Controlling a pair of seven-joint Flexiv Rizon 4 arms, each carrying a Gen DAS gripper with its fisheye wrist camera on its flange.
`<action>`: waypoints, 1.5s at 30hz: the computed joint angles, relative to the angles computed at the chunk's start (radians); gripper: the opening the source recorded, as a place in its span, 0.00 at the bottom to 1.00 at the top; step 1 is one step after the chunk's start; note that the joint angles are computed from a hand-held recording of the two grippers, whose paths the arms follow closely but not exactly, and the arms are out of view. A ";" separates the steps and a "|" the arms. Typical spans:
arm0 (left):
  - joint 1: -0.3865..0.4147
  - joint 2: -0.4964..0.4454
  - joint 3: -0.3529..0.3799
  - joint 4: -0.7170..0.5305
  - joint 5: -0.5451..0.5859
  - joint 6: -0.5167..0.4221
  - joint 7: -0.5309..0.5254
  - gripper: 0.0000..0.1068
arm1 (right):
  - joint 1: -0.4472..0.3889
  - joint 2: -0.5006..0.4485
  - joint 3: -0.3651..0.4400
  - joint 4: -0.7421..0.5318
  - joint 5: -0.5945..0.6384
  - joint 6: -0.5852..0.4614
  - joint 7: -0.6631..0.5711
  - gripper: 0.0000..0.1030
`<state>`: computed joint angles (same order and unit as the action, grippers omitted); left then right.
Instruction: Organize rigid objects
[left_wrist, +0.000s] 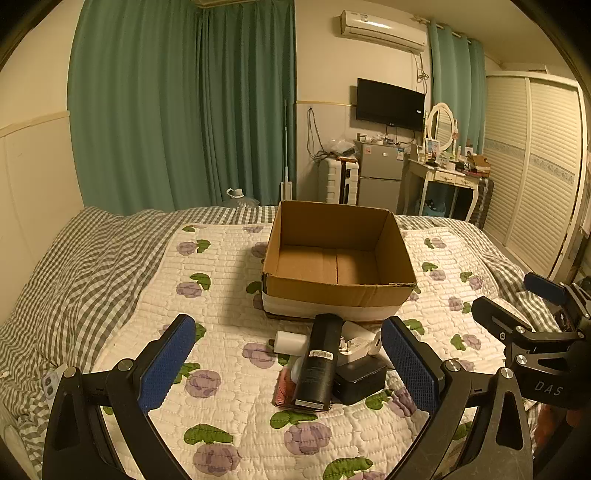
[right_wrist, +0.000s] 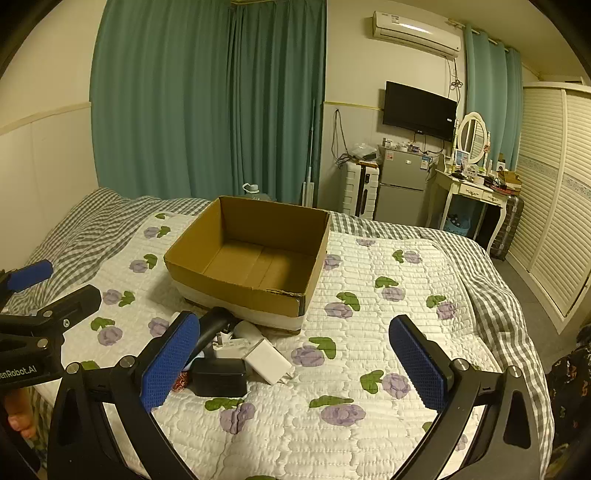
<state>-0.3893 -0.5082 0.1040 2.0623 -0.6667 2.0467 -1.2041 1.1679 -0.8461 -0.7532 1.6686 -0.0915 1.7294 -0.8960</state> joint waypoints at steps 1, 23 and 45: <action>0.001 0.000 0.000 0.000 0.001 0.000 -0.001 0.96 | 0.000 0.002 0.001 0.001 0.000 0.000 -0.001 1.00; 0.002 -0.008 0.003 -0.003 0.005 0.004 -0.006 0.96 | -0.013 -0.002 0.014 -0.009 -0.014 -0.006 0.008 1.00; -0.008 -0.013 0.010 -0.003 -0.011 0.004 0.000 0.96 | -0.023 -0.006 0.026 -0.017 -0.017 -0.006 0.007 1.00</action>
